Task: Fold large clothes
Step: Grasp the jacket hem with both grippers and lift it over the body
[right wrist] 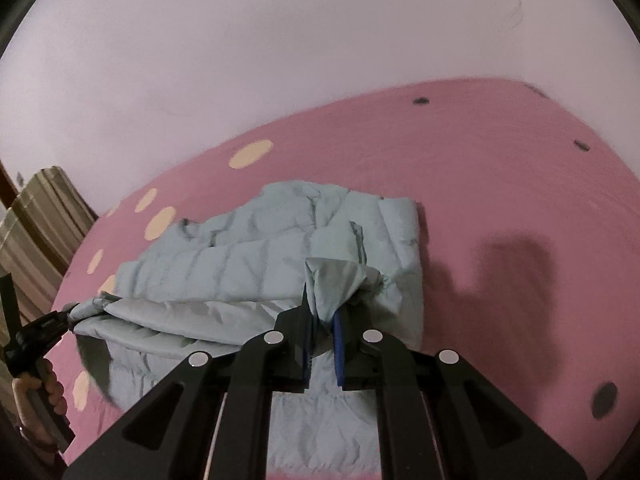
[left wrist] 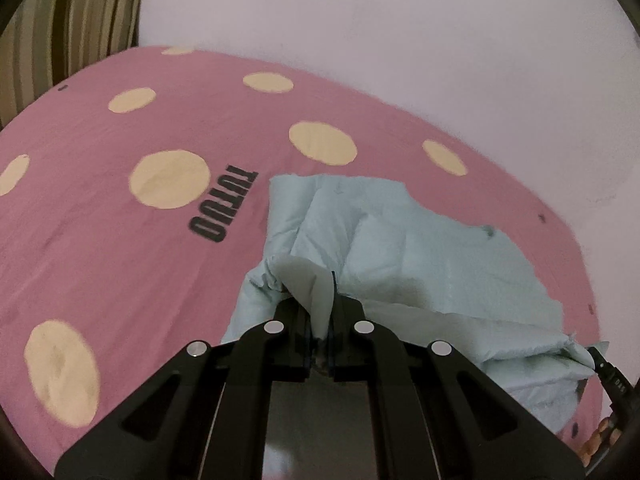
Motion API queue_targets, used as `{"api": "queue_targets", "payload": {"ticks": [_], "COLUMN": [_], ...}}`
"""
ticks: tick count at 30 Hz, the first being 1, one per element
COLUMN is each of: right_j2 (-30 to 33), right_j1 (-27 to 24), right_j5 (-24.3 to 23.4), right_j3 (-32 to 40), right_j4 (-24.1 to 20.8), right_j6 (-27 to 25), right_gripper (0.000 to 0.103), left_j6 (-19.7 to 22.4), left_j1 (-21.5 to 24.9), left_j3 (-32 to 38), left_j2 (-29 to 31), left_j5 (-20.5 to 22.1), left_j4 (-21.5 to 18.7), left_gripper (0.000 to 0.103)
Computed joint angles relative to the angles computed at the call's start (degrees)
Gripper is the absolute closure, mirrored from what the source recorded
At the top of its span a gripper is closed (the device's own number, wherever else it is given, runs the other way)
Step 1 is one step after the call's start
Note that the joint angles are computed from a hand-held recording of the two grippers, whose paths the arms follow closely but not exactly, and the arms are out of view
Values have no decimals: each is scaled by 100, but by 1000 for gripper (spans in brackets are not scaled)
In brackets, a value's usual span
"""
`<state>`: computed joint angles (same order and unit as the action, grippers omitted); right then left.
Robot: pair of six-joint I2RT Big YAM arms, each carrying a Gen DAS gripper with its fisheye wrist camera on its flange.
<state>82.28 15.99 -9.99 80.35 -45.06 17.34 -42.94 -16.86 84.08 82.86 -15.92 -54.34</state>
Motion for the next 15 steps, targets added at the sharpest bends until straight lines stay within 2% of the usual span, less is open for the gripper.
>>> {"api": "queue_targets", "payload": {"ticks": [5, 11, 13, 14, 15], "right_j2": [810, 977, 880, 868, 788], "right_j1": [-6, -21, -30, -32, -43], "right_j5": [-42, -91, -66, -63, -82], "right_j3": [432, 492, 447, 462, 416], "right_j4": [-145, -124, -108, -106, -66], "right_j6": [4, -41, -105, -118, -122], "right_gripper": [95, 93, 91, 86, 81], "left_j6": [267, 629, 739, 757, 772], "left_j1": [176, 144, 123, 110, 106], "left_j3": [292, 324, 322, 297, 280], "left_j2": [667, 825, 776, 731, 683], "left_j5": [194, 66, -1, -74, -110], "left_j4": [-97, -5, 38, 92, 136], "left_gripper": [98, 92, 81, 78, 70]}}
